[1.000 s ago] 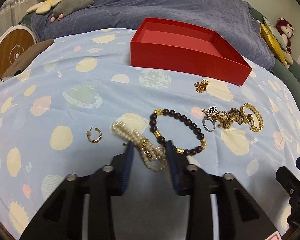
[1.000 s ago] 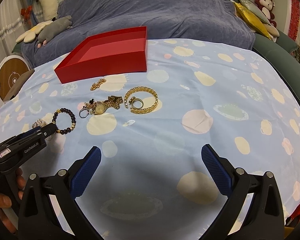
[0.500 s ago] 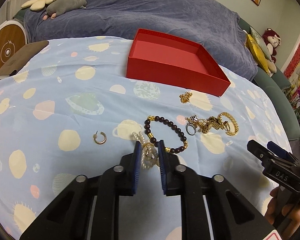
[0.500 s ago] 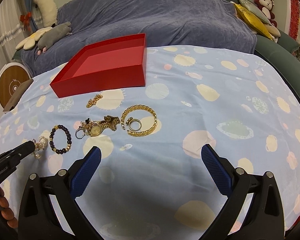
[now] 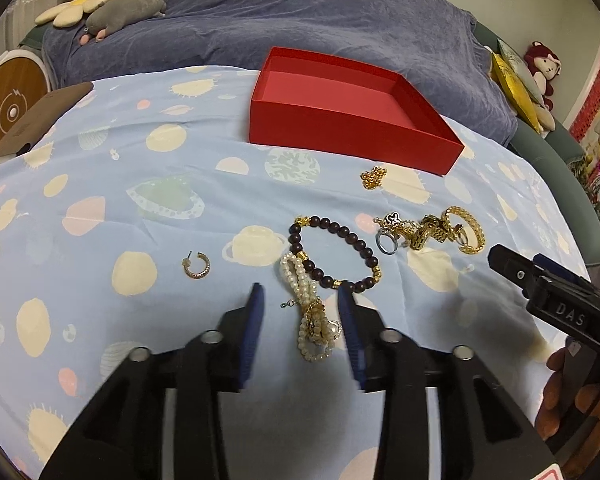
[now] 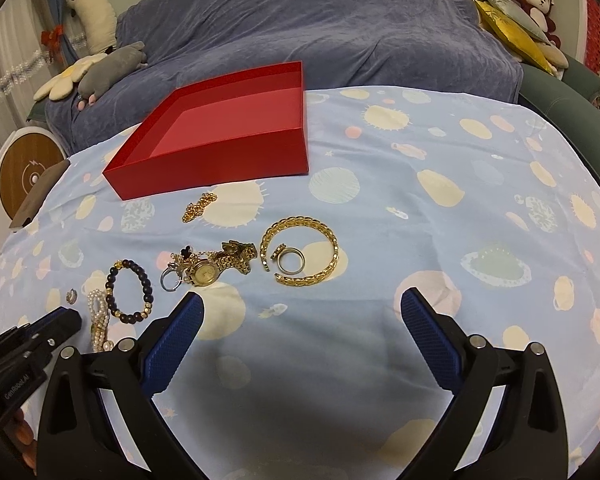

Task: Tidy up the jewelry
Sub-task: 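Lower the left tool onto the white pearl bracelet and close it, then grasp the gold open bangle with the right tool while the left tool holds the pearls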

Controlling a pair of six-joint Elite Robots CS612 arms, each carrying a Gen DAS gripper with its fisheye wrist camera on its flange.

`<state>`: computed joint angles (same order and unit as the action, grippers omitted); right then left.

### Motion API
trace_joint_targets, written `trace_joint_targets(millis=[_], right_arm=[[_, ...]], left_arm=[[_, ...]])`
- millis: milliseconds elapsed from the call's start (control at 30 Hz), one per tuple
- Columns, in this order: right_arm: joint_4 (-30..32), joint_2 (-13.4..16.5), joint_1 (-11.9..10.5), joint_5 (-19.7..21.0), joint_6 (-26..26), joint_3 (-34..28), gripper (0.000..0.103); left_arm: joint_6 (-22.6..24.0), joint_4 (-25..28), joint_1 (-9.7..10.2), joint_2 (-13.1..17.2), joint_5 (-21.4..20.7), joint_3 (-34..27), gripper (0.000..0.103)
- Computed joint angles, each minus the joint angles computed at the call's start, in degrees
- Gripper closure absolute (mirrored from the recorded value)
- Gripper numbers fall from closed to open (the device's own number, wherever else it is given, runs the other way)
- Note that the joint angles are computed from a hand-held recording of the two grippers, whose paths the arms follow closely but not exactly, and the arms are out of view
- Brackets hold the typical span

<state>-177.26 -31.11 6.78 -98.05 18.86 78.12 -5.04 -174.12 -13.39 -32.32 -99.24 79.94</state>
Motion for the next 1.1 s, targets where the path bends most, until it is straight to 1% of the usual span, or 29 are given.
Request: trace_joint_targets(millis=[167,233,267,300,367,467,600,700,767,900,967,1000,1033,1067,1100], right_arm=[[0.1,0.0,0.0,0.2,0.0,0.1,0.007],[-0.1,-0.2,0.0,0.2,0.0,0.3,0.007],[-0.2,-0.2,0.0,0.2,0.0,0.3,0.006],[-0.3,-0.2,0.0,0.1,-0.1,0.3,0.006],[-0.5,-0.2,-0.1,-0.1,-0.1,0.3,0.006],[-0.5,-0.2,-0.2,0.0,0.3,0.2,0.007],[-0.2,0.3,-0.5,-0.3,0.7,-0.5,0.007],[1.3,1.0,-0.8,-0.3,1.0,-1.7,0.012],[2.6,1.6,-1.1,0.4,1.5,-2.6,0.016],[5.2,3.0,-0.9,-0.3,0.5,-4.6,0.017],[6.0,3.4,-1.0,0.1,0.2,-5.3,0.023],[5.9,3.6,-0.8,-0.5,-0.2,-5.5,0.024],[5.5,3.8,-0.7,-1.0,-0.9,-5.8,0.028],[5.5,4.0,-0.7,-0.9,-1.6,-6.1,0.035],[5.5,4.1,-0.6,-1.4,-2.3,-6.4,0.037]], left_arm=[[1.0,2.6,-0.64,1.5,0.8,-1.9,0.061],[2.0,0.9,-1.11,1.8,3.3,-1.8,0.078],[2.4,1.0,-1.16,1.8,3.6,-1.8,0.088],[2.1,1.1,-1.05,1.8,3.4,-1.8,0.092],[1.4,1.7,-0.70,1.7,2.0,-1.9,0.092],[1.1,0.5,-0.60,1.3,2.3,-1.5,0.092],[-0.7,-1.2,0.07,0.5,-0.1,-1.0,0.092],[-1.7,-2.6,0.30,0.0,-0.9,-0.8,0.092],[-1.9,-2.7,0.39,-0.1,-1.6,-0.8,0.092],[-1.5,-2.2,0.16,0.0,-1.6,-0.9,0.092],[-1.4,-1.6,0.13,0.1,-2.1,-1.1,0.092],[-1.3,-1.5,0.15,0.1,-2.2,-1.1,0.092],[-1.2,-1.5,0.13,0.1,-2.1,-1.0,0.092],[-1.1,-1.6,0.16,0.1,-2.2,-1.0,0.092],[-1.1,-1.5,0.17,0.1,-2.2,-1.1,0.092]])
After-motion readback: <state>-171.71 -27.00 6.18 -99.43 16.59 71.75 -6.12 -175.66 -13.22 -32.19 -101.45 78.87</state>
